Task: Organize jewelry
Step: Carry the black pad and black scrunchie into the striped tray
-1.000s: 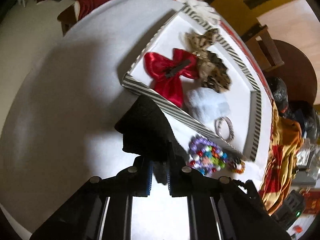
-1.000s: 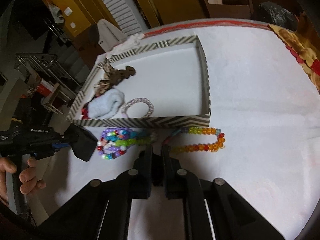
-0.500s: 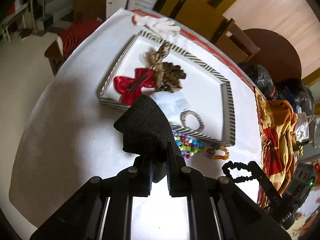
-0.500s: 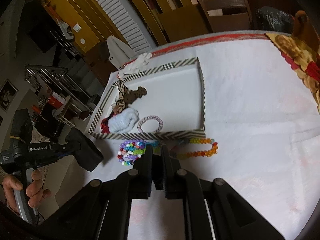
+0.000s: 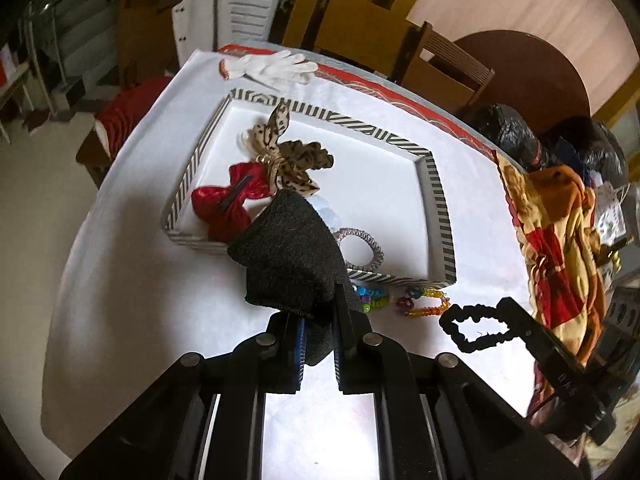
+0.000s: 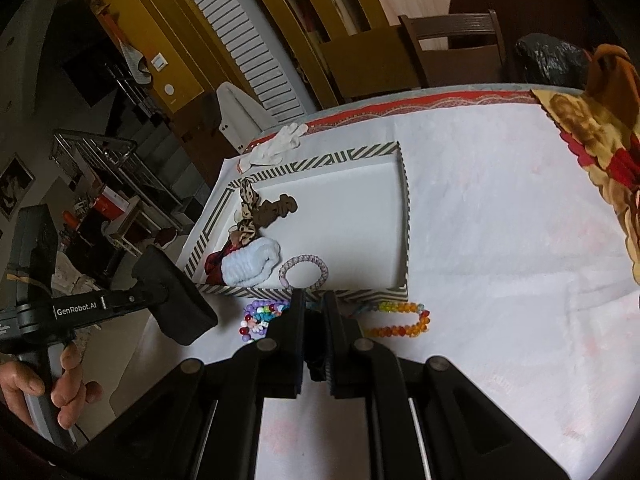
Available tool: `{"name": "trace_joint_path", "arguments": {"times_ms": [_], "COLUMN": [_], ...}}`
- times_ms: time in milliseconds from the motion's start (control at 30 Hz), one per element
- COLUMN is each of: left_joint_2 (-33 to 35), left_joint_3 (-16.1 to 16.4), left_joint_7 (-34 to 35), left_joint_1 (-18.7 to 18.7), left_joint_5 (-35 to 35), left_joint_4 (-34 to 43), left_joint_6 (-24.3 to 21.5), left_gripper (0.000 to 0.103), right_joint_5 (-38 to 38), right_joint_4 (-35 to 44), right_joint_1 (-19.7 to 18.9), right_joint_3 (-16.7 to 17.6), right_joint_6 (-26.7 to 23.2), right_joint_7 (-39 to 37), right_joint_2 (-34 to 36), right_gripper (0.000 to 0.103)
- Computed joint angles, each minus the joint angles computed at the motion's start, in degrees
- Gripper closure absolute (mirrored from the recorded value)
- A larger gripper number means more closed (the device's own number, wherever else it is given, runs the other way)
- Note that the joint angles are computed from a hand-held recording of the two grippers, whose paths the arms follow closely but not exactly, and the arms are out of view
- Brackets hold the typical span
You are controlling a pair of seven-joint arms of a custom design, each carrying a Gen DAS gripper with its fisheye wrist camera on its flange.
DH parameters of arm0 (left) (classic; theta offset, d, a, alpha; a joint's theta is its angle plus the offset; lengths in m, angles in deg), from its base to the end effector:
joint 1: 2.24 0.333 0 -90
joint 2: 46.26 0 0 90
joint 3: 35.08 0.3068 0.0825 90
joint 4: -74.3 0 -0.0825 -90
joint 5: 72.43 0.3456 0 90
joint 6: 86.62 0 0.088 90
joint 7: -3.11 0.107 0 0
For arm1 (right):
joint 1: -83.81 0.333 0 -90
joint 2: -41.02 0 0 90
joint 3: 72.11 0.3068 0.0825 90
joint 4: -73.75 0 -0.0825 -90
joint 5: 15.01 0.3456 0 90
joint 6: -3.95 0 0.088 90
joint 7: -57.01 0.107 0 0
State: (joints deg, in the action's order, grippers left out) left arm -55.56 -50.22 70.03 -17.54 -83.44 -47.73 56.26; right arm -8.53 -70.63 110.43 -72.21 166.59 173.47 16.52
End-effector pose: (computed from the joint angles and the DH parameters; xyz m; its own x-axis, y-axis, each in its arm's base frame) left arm 0.4396 -0.2653 0.5403 -0.0807 -0.9455 0.3155 -0.9157 -0.0547 -0.3982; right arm 0.3836 0.1848 0.5266 0.0392 -0.9207 -0.3884 -0.8042 0.2016 -0.5591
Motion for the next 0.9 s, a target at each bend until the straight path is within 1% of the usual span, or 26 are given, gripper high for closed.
{"name": "trace_joint_path", "arguments": {"times_ms": [100,367,567,700,900], "left_joint_2": [0.78,3.62,6.38,9.13,14.93], "left_joint_3": [-0.48,-0.39,-0.03,0.52,1.28], "left_joint_7": [0.10,0.93,1.68,3.46,5.16], "left_joint_1": [-0.01,-0.33,-0.60,-0.68,-0.94], "left_joint_5": [2.14,4.75,6.05,5.23,5.66], "left_joint_4": [0.78,3.69,6.26,9.20,16.03], "left_joint_6": [0.09,-1.21,-2.25,-2.83,-4.58], "left_gripper": [0.095,0.095,0.095,0.095,0.095], "right_joint_5": [-0.17,-0.81,0.22,1.41,3.78], "right_joint_4": [0.74,3.13,5.24,7.19,11.13], "right_joint_1": [-0.11,-0.94,-0.92,-1.08,-2.22], "right_joint_3": [0.11,0.82,0.49,0.31,0.41], "right_joint_6": [-0.42,-0.94,-0.77,-0.83,-1.22], "right_joint_7": [-0.12,-0.08,-0.99,-2.31,-4.76], "right_joint_2": [0.56,2.52,5.18,7.74,12.27], "right_gripper": [0.095,0.095,0.095,0.095,0.095]}}
